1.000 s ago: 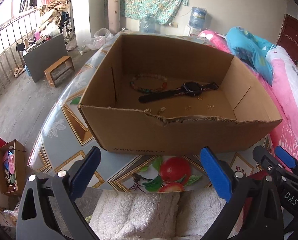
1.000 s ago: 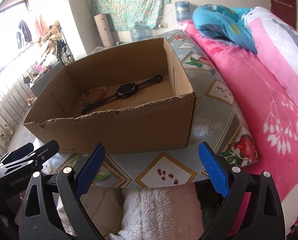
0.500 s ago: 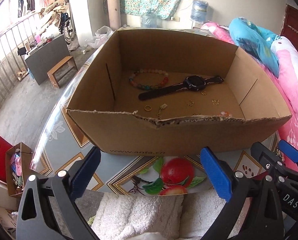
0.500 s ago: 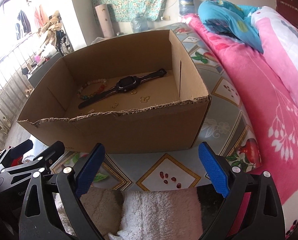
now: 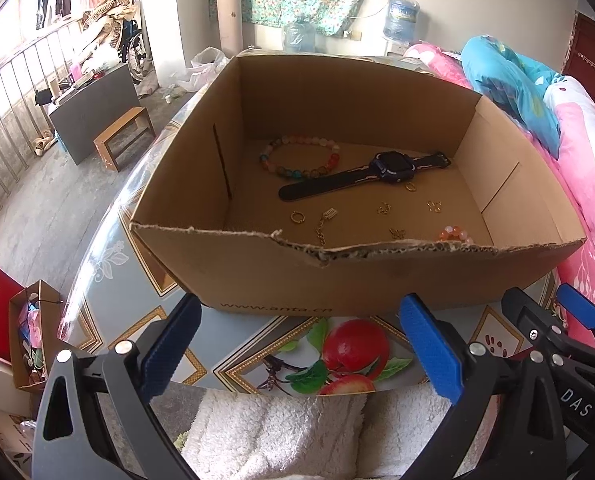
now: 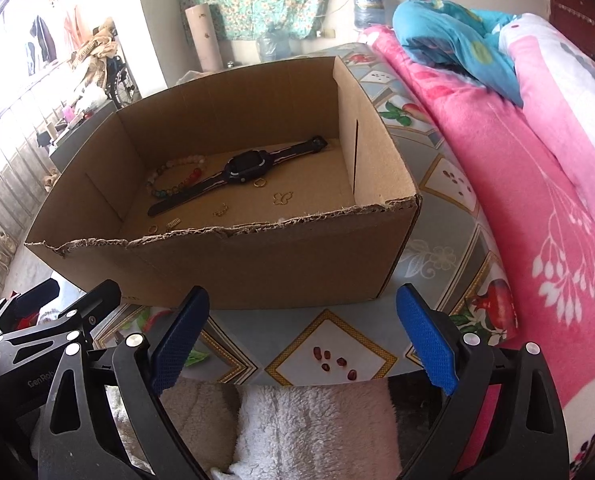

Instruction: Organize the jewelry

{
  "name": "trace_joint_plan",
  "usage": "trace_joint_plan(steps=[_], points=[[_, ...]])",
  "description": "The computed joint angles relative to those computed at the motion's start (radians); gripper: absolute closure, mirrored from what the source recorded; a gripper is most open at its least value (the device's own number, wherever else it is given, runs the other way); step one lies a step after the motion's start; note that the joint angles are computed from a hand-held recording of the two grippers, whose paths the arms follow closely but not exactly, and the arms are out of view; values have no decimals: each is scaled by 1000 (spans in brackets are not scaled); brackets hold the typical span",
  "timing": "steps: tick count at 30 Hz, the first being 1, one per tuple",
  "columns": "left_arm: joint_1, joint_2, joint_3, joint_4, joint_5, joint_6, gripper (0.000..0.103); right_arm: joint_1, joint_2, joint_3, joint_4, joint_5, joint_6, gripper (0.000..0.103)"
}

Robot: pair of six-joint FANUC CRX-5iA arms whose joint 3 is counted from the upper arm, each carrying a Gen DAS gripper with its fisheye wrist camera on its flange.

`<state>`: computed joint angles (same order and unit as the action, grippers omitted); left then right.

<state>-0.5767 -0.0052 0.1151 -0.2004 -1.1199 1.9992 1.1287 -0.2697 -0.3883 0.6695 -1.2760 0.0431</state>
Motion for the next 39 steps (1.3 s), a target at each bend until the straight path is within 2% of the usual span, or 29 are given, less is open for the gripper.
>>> trace_joint_plan(steps=[39], points=[[17,-4,-11,18,-8,-10,6,-2,17,22,-18,-17,12,13]])
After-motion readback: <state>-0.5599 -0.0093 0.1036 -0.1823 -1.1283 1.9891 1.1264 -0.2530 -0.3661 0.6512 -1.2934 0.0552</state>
